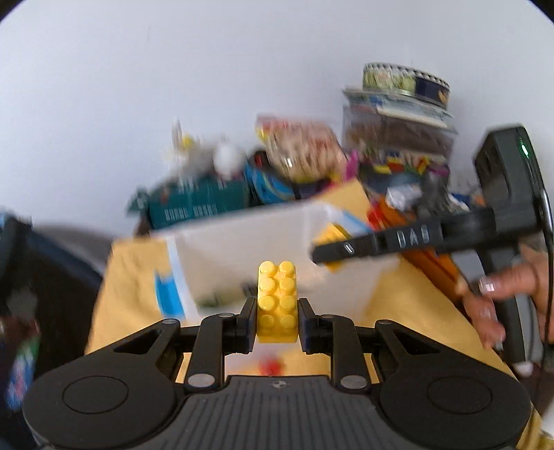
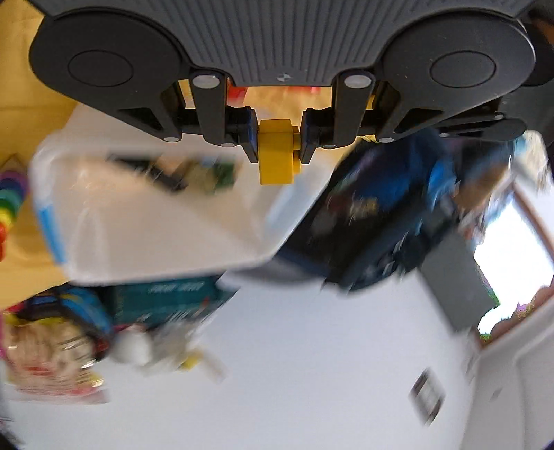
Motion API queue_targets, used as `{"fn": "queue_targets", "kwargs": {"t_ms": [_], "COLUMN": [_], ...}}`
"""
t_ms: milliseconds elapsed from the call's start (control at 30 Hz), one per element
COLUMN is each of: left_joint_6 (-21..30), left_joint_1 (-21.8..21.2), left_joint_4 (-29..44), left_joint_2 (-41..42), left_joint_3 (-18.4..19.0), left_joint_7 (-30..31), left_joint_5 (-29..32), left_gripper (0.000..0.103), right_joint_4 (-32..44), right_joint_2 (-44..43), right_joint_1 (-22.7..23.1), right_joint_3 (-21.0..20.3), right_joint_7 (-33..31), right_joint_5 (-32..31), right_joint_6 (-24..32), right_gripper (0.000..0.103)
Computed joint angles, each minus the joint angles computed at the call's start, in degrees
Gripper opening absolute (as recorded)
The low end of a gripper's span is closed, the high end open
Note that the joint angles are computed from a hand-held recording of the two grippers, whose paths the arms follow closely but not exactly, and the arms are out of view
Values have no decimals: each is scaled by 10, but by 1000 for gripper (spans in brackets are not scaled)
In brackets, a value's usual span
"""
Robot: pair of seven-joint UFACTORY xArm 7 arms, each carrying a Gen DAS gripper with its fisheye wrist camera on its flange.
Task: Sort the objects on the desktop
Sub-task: 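Carry both yellow bricks over the white bin, then open both tools over the bin and move them back to the blanket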
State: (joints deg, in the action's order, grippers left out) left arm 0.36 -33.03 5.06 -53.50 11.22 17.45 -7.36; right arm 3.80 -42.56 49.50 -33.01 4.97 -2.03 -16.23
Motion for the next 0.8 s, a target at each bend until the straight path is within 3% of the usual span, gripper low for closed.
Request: {"fn": "queue_targets", "kwargs": {"t_ms": [67,200,267,333,367,400,500,600,667,800], "left_joint_6": [-63,-72,-65,-59,-66,-76,-96,-137,-121,-46], "left_joint_1": [-16,6,-4,24,42,36,-16,2,28,56], "left_joint_4": [47,125,151,150,142,128,61,-20,-61,-82], "left_joint_2": [102,235,285,295,291,274,176,93,51,65], "left_joint_3": [13,-13,-2,-33,-52,-47,18,26,31,55], "left_joint_7": [-1,-40,-45,-53,-64,-63,-57,-43,-8,77], "left_joint_5": [1,10,18,25,32,30,44,72,103,120], "left_gripper": [27,27,27,38,39,40,49,64,64,57], "right_joint_4": [22,75,88,88,87,82,39,3,-32,-93], "right_joint_2": [50,148,179,192,192,183,116,54,-1,-89], "right_joint_1": [-51,-153,-210,-263,-287,-303,-304,-300,-288,-292], "right_joint_3": [65,176,240,297,323,342,333,312,291,315], "right_joint_7": [17,53,59,56,54,56,63,55,41,35], "right_joint_5": [17,42,52,53,52,51,24,-5,-23,-20], "right_joint_6": [-24,-16,-5,-5,-2,1,-13,-15,5,89], "right_gripper": [27,29,35,43,43,43,43,47,58,58]}}
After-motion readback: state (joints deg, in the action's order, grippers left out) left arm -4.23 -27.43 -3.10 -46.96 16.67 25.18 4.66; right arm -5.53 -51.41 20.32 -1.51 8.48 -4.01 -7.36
